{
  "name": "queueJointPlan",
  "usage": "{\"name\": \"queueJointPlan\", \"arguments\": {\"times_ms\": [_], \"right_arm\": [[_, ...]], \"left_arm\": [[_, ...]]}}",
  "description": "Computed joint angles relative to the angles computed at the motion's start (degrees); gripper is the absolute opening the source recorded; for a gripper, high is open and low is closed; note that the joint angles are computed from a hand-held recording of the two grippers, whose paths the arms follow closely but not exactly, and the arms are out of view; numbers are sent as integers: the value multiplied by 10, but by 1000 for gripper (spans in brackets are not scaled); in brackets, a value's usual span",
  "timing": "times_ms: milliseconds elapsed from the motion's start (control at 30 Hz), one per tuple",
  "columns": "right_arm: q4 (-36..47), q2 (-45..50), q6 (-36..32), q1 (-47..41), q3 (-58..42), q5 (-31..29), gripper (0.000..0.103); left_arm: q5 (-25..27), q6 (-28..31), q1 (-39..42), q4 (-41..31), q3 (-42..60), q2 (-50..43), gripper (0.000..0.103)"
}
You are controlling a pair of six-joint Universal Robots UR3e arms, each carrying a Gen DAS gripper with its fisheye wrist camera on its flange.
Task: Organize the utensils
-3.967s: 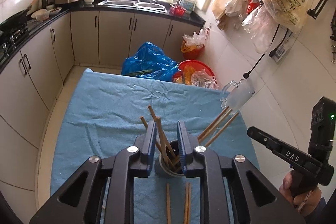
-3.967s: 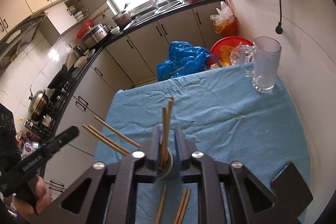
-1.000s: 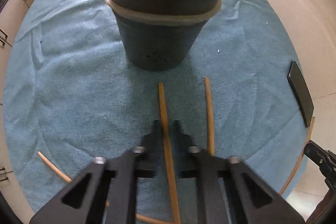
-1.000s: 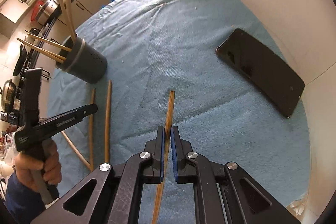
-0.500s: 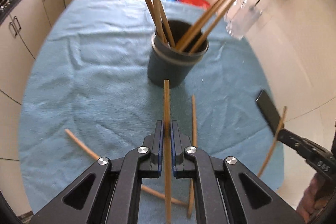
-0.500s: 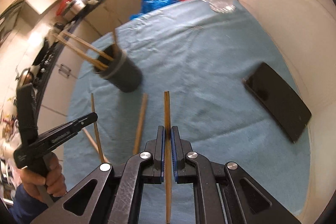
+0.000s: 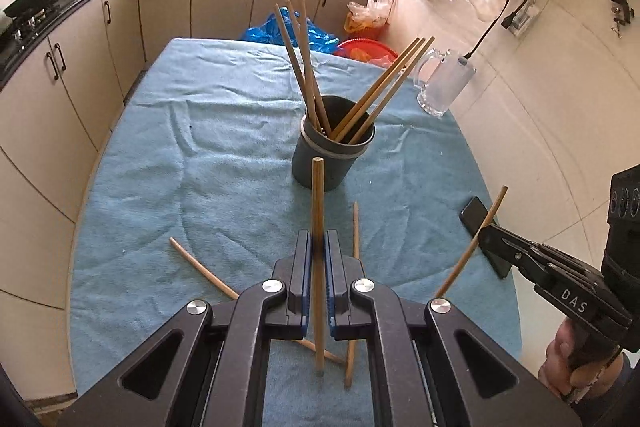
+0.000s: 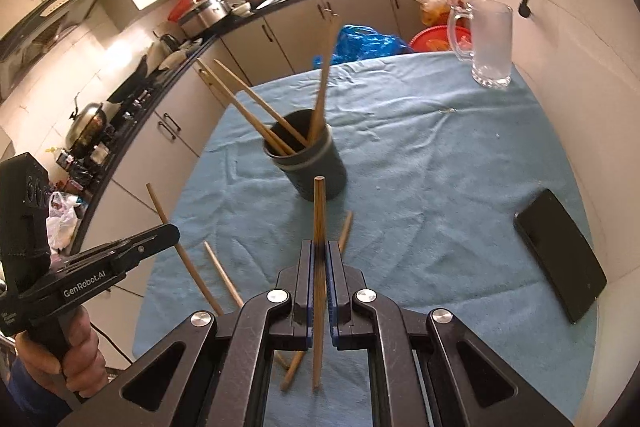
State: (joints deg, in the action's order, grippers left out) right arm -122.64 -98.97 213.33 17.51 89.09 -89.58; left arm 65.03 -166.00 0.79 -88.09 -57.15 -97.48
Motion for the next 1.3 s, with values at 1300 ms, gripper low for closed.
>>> {"name": "queueJointPlan", "arguments": {"times_ms": [1300], "right_arm": [[66, -89, 30, -192, 46, 143, 1]], "left_arm": [[-28, 10, 16, -29, 91, -21, 6]]}}
